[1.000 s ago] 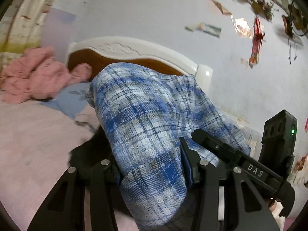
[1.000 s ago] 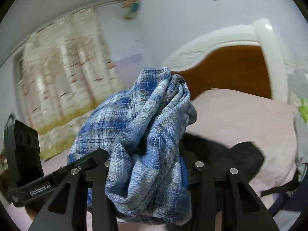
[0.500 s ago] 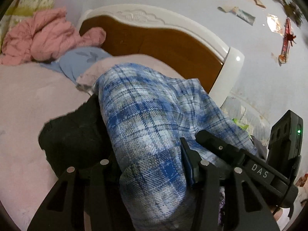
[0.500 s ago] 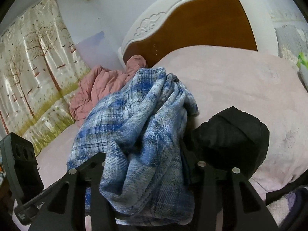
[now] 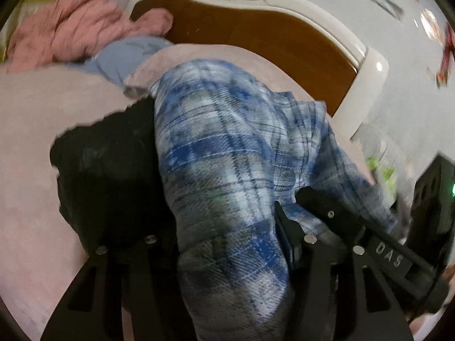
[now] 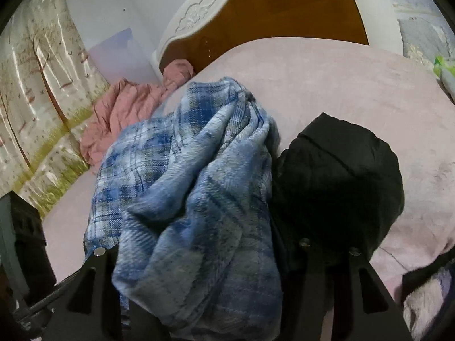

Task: Fold large clothes
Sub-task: 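Carry the folded plaid shirt with both grippers toward the black garment, then place the plaid shirt on the black garment and open both grippers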

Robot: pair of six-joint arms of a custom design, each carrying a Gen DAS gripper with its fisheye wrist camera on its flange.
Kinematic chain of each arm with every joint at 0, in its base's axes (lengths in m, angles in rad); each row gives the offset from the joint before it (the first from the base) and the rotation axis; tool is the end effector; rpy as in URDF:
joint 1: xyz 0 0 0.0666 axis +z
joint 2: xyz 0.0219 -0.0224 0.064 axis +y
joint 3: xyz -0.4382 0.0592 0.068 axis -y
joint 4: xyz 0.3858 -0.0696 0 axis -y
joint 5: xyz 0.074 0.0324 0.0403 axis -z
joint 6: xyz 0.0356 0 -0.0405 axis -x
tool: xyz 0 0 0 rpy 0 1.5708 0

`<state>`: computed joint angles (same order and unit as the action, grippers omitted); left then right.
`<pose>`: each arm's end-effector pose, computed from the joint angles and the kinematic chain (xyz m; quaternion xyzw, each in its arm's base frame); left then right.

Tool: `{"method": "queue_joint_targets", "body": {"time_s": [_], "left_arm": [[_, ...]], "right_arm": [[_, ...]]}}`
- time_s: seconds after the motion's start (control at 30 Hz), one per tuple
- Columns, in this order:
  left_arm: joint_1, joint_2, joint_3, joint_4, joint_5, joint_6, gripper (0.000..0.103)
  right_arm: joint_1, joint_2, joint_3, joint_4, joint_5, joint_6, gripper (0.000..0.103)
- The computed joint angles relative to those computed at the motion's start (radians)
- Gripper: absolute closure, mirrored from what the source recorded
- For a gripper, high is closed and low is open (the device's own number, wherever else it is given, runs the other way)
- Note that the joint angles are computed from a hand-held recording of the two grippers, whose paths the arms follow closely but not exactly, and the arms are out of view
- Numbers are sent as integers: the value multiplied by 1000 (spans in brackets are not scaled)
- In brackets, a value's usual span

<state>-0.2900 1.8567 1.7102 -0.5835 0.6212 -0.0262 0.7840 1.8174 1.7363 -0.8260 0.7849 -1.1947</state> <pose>0.6350 -0.2115 0.4067 0.2600 0.8388 -0.3277 0.3485 0.4714 0.4340 0.4294 0.3001 0.8298 0.0530 0.4675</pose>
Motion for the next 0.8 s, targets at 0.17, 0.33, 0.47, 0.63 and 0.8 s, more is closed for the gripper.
{"method": "queue_joint_targets", "body": {"time_s": [0.17,0.33,0.47,0.63,0.8], "left_arm": [[17,-40,-58,61,30,-3,42],[34,-192,-233,290,-103,-144,9],[90,-327,-392,521,-130,-124,0],[158,-465,-549,684,-161,-160,0],[286,-573,-695,820,-78,-68,0]], "right_arm": [[9,23,22,13,34,35,46],[85,7,60,-90,229,39,8],[159,9,135,-202,387,-38,0],[249,77,276,-309,528,55,0],[305,125,318,-319,541,59,0]]}}
